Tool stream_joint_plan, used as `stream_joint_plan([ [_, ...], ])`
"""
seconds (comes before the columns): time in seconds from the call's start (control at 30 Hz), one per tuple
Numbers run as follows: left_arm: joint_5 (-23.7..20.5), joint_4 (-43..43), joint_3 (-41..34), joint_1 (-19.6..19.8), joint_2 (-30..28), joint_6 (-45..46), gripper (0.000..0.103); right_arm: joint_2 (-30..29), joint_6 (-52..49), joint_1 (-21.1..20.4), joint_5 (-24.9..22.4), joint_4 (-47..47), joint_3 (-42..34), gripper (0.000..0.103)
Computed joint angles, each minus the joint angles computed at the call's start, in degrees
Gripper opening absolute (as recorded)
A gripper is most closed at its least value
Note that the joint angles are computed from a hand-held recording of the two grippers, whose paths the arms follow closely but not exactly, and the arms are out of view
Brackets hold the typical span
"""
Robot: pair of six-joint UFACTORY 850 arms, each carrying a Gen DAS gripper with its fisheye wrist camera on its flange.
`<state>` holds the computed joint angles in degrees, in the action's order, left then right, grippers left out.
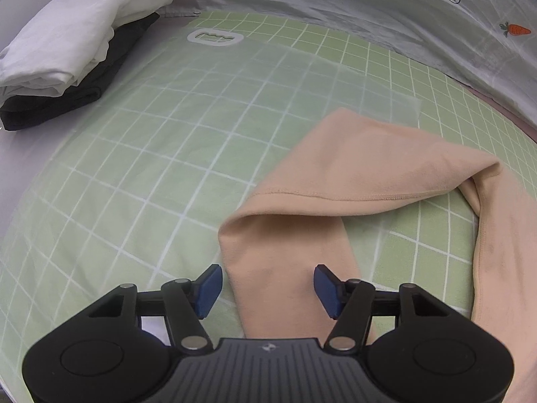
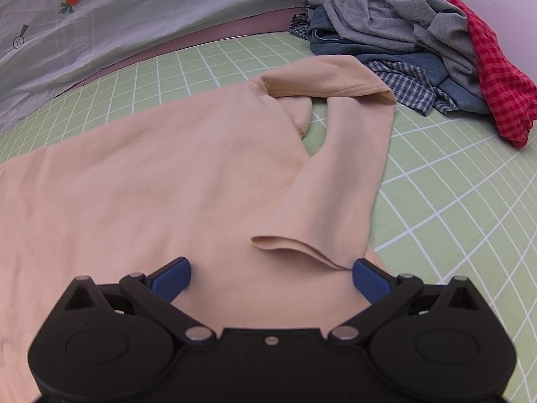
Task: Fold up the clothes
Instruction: 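Pinch the sleeve fold with the left gripper and release it, then grasp the folded sleeve with the left gripper, pull it out straight, release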
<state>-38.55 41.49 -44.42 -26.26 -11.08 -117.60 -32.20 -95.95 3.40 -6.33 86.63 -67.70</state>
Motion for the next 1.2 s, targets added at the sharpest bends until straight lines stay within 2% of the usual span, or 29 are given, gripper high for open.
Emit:
stream_joint_plan([
  [0.03,-0.12,-0.67,-0.23,0.18,-0.35,1.01,0.044,0.00,-0.50,-0.01,0.00,0.49,0.03,0.103],
  [0.1,0.23,-0.07,0.01,0.24,-0.31,0.48,0.034,0.01,-1.51,-0.02,0.00,1.48,0.09,0.103],
  [0.13,-0.39,-0.01,-0.19,0.17,-0.53,0.77,0.027,0.01,-1.80,-0.01,0.00,1.77,0.10,0.103],
  [0.2,-1.76,0.02,-0.62,0.01,-0.94,1.32,0.019,0.01,-2.32,0.00,0.01,2.28,0.12,0.103],
  [0.23,-2.39,0.03,-0.78,-0.07,-1.09,1.47,0.009,0.02,-2.44,-0.01,0.00,2.40,0.14,0.103],
  [0.27,-3.62,-0.35,-0.97,-0.04,-1.25,1.55,0.007,0.04,-2.56,-0.02,0.00,2.52,0.16,0.103],
  [0.33,-6.24,0.14,-0.99,-0.14,-1.13,0.80,0.004,0.00,-2.46,-0.01,0.01,2.41,0.12,0.103],
  [0.53,-23.36,7.02,-2.95,-1.20,-1.01,3.81,0.003,-0.03,-1.70,-0.01,0.03,1.69,0.03,0.103],
  [0.63,-34.40,13.43,-4.82,-3.17,-2.54,6.59,0.003,0.02,-2.85,0.02,0.06,2.89,0.14,0.103],
  [0.77,-42.85,19.03,-7.49,-6.34,-6.60,13.62,0.003,0.04,-4.02,0.07,0.13,4.22,0.22,0.103],
  [0.8,-42.30,18.38,-7.97,-6.67,-7.48,14.96,0.003,0.06,-4.81,0.07,0.14,5.05,0.28,0.103],
  [0.9,-35.36,12.48,-7.86,-6.37,-8.01,15.42,0.003,0.08,-6.39,-0.02,0.05,6.53,0.35,0.103],
  [1.1,-22.65,3.96,-3.96,-7.11,-5.44,10.35,0.004,0.09,-5.55,-0.11,-0.09,5.46,0.32,0.103],
  [1.2,-16.41,0.95,-2.10,-6.89,-4.22,10.92,0.007,0.12,-7.22,-0.12,-0.13,7.11,0.44,0.103],
])
